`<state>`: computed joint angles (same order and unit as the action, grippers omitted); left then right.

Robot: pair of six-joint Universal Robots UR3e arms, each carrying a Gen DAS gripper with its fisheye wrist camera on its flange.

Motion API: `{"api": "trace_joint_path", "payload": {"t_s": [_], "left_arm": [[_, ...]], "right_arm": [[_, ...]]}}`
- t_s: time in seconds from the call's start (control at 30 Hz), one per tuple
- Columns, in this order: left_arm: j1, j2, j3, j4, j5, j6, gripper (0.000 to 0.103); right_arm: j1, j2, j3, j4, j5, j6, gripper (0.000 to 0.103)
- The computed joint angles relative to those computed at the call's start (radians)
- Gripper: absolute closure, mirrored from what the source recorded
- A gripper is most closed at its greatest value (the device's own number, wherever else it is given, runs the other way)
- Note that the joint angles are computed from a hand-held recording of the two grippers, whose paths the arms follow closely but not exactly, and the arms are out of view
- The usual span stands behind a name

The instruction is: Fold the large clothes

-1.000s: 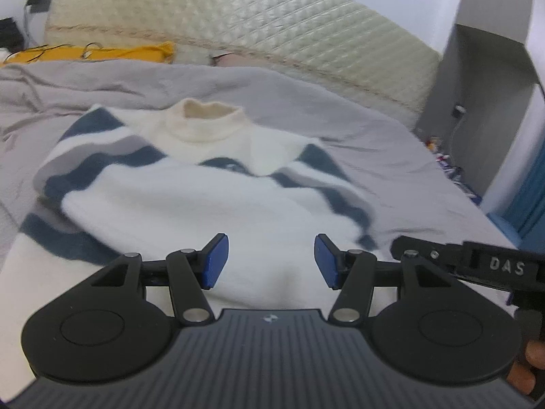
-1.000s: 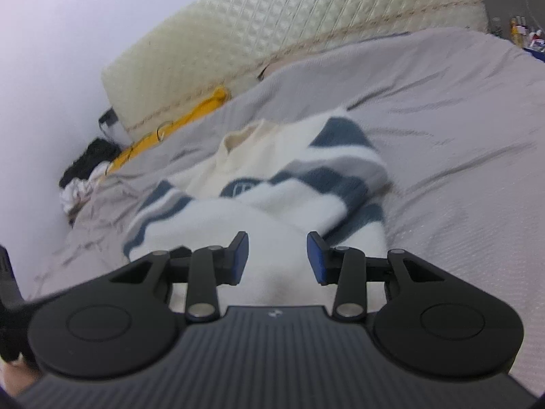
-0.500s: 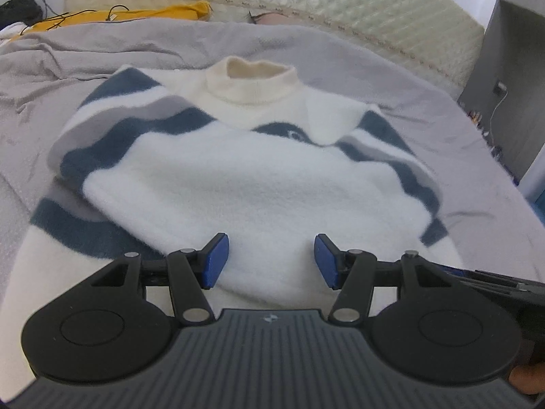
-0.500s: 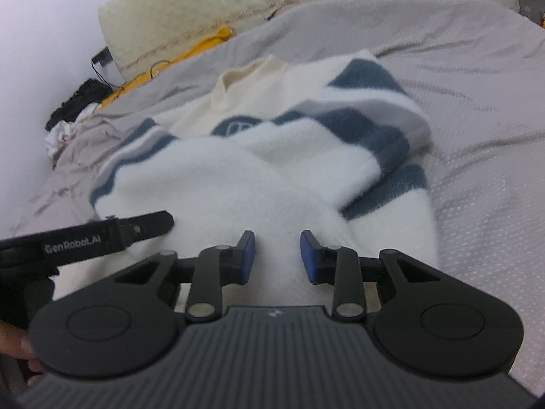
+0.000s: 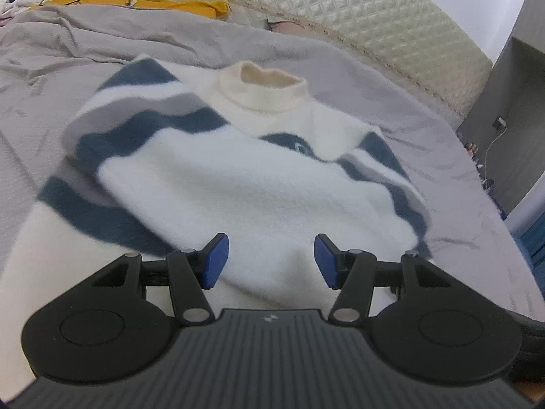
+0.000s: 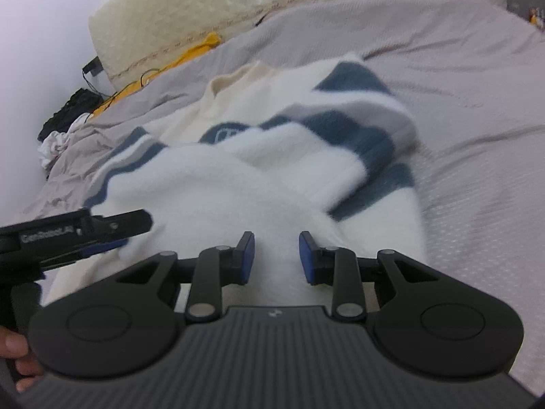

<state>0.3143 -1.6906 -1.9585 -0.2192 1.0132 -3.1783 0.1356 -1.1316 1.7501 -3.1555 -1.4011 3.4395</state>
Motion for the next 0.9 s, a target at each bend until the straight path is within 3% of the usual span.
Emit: {"api": "trace_joint_path", "payload": {"t_s": [0.23,0.43,0.57,0.63,0.7,0.73,0.8,0.9], "left_arm": [[0.133,0.305,-0.119,-0.136,0.006,0.118,0.041],[0.366,0.58,-0.143,-0.509,-0.126,0.275,0.041],[0.552,0.72,-0.07,-0.92,-0.201,0.471,0.037],[0.642,0.76,-0.039,-1.086,-0.217,0.559,0.034],[0.706,0.764,-0.008,-1.215,-0.217,0.619,0.029],[0.739,0.756,0.009,-1.282,-0.217,0.654,0.028],[0.782,0.74,0.012,-1.333,-0.21,0.671,0.022],[0.787,0.687,-0.011,-1.298,-0.169,0.614,0.021]], "right_arm": [[-0.007,-0.217,0.21,-0.038,-0.038,0.056,0.068],[0.021,-0.368,0.321,0.003,-0.104,0.122,0.068],[0.019,-0.468,0.431,0.038,-0.117,0.25,0.039],[0.001,-0.499,0.462,0.079,-0.098,0.276,0.037],[-0.015,-0.516,0.478,0.113,-0.083,0.306,0.02],[-0.032,-0.521,0.489,0.117,-0.064,0.328,0.016],[-0.07,-0.523,0.504,0.132,-0.018,0.368,0.016],[-0.133,-0.503,0.527,0.145,0.096,0.418,0.016]]}}
